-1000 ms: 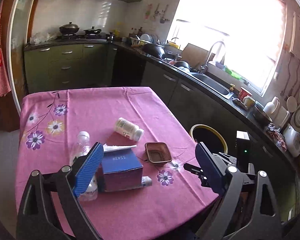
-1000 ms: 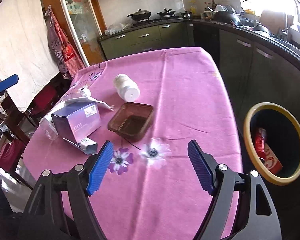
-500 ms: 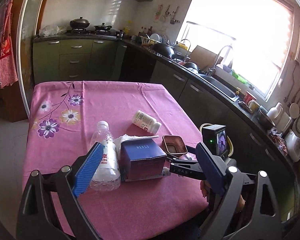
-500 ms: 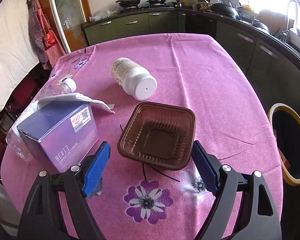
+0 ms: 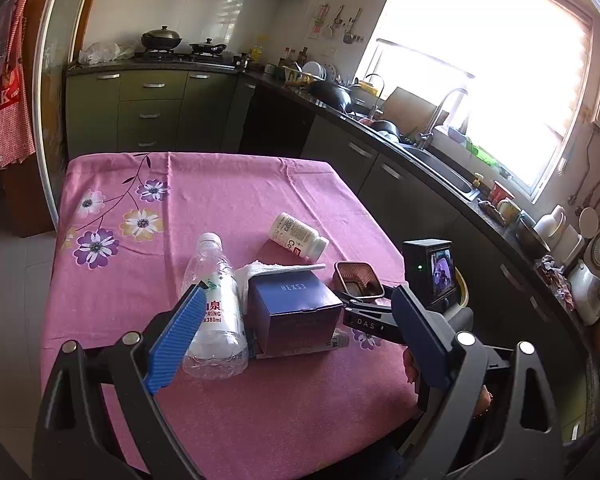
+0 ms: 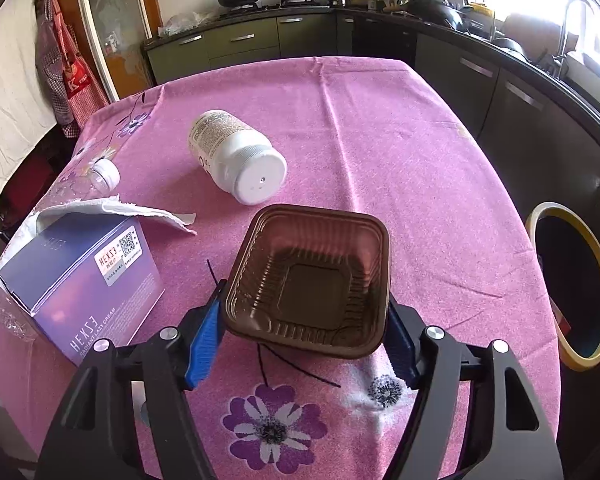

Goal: Collect trash
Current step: 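Grasp the brown plastic tray with the right gripper, then carry the brown tray over the bin and open the right gripper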

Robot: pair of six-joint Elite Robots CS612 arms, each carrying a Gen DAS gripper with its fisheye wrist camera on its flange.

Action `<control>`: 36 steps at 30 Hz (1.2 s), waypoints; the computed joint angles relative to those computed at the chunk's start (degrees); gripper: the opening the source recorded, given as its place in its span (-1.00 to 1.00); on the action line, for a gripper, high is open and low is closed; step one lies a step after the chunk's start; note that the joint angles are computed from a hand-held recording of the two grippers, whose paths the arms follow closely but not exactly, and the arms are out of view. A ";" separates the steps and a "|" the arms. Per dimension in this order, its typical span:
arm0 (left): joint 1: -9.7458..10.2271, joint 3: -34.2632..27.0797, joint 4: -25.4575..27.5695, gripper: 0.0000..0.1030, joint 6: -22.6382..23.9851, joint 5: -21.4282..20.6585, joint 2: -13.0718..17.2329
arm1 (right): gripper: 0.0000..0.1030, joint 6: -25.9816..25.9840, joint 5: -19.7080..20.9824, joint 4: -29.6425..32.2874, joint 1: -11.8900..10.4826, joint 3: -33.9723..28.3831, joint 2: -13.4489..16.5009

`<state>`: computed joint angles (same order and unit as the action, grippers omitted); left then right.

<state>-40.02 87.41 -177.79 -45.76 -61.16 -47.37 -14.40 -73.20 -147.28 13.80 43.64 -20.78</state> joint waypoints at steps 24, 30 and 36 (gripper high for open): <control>-0.04 -3.71 4.16 0.74 0.39 0.09 1.68 | 0.34 3.80 -0.76 -9.11 -6.76 7.12 -5.47; 0.06 -5.14 6.13 0.74 -0.37 0.05 2.35 | 0.35 7.46 -11.07 0.23 -9.07 -6.50 1.92; 0.03 -6.03 8.25 0.74 -0.76 0.74 2.47 | 0.60 7.67 -19.42 8.56 -9.38 -22.17 10.59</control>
<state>-39.99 81.39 -169.54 -46.52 -60.41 -44.90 -6.73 -92.62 -138.71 4.42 21.47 -10.20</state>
